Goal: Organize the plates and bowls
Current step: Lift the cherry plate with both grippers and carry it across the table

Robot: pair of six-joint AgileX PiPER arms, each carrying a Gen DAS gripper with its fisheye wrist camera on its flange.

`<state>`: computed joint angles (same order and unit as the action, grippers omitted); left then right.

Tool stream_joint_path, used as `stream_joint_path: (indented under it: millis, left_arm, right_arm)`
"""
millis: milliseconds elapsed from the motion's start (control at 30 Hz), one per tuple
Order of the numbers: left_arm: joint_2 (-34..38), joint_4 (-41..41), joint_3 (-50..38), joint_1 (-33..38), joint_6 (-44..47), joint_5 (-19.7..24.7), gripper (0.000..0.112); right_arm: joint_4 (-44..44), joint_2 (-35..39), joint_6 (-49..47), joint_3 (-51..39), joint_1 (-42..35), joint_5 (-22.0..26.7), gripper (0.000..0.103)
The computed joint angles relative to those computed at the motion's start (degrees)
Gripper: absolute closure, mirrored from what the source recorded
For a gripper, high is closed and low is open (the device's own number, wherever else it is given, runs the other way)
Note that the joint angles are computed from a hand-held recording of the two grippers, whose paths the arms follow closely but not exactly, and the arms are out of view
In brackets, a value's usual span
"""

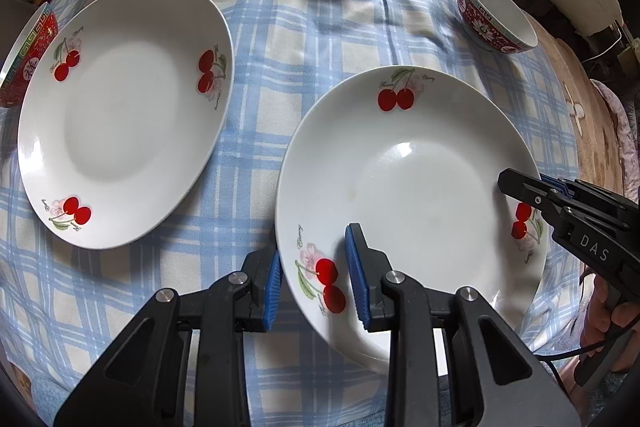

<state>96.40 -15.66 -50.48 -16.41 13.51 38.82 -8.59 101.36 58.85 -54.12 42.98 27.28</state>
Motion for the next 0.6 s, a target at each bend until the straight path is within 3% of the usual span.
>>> stream_joint_path:
  millis: [100,600]
  left_arm:
    - [0.27,0.84,0.10,-0.89,-1.06,0.27,0.083]
    - [3.08,0.29,-1.36,0.50,-0.55,1.03,0.085]
  right_arm:
    - [3.70,1.58,-3.20,-0.67,-0.49,0.72,0.081]
    - [6.20,3.58,-4.78,-2.64,-0.18,2.09,0.082]
